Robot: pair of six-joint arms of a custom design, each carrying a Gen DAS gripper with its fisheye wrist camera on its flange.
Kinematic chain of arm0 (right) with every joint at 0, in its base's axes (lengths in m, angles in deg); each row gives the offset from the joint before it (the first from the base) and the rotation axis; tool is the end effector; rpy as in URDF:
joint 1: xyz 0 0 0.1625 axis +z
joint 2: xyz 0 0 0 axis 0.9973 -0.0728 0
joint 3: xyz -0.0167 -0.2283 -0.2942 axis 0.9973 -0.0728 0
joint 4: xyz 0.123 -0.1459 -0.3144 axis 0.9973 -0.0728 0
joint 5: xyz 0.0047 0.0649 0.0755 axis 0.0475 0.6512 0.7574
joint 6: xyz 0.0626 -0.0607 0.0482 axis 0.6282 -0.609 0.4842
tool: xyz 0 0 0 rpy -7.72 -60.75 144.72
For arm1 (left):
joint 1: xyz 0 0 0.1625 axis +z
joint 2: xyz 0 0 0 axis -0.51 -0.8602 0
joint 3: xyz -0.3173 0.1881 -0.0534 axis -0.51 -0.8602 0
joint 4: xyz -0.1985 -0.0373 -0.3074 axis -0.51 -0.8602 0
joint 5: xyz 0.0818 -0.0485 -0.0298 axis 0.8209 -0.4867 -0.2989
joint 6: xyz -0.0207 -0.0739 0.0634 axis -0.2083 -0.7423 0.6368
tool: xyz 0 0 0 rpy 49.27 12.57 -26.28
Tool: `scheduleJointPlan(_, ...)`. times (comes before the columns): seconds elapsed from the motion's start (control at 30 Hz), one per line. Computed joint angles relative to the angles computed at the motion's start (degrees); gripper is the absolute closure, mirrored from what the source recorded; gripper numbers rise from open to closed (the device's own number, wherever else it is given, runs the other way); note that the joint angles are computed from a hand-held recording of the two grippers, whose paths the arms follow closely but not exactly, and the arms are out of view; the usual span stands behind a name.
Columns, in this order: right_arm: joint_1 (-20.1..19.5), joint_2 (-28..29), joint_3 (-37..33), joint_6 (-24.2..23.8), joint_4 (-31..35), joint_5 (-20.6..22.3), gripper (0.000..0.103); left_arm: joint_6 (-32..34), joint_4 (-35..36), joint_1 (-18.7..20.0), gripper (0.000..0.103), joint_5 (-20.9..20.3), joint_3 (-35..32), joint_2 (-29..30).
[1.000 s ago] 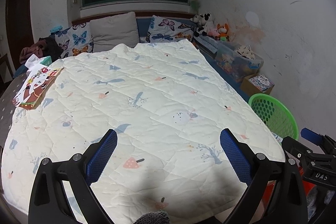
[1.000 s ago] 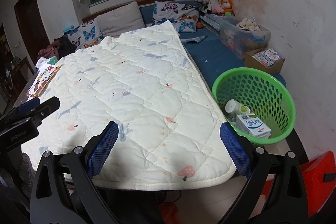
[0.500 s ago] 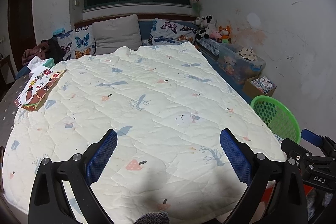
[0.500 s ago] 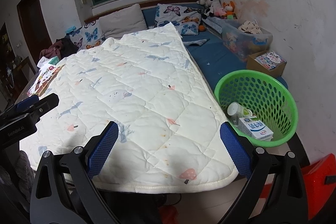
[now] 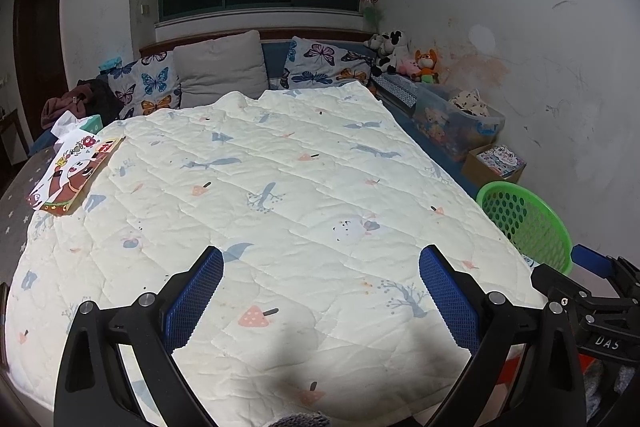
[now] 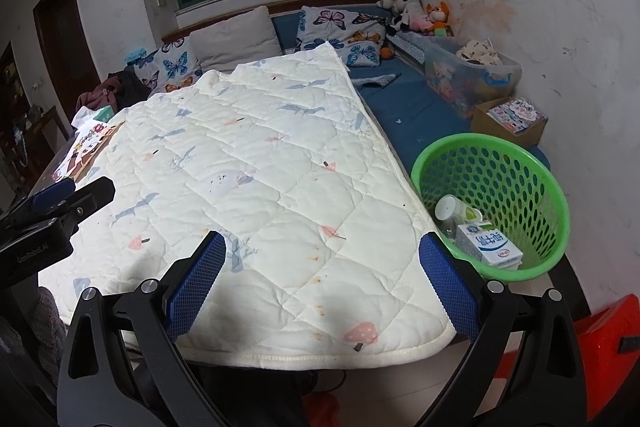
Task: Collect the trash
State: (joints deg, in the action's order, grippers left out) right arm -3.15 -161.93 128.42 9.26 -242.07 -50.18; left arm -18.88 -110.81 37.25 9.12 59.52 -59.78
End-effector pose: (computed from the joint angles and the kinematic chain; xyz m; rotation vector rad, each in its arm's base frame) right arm 0.0799 -0.3140 0.3304 0.7701 -2.3971 0.8810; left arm -0.3772 -0.2621 0.0361 0.1925 2.0996 -1.1619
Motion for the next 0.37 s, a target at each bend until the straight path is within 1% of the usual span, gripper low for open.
scheduleJointPlan(0.23, -0.12, 0.62, -0.27, 0.12, 0.06, 0.45, 0.007, -0.91, 1.13, 0.07, 0.008, -0.25, -0.20, -0.08)
scheduleJointPlan(0.37, 0.14, 1.37, -0.27, 0.06, -0.70, 0.15, 0.007, -0.93, 0.63, 0.27, 0.008, -0.50, 0.27, -0.47)
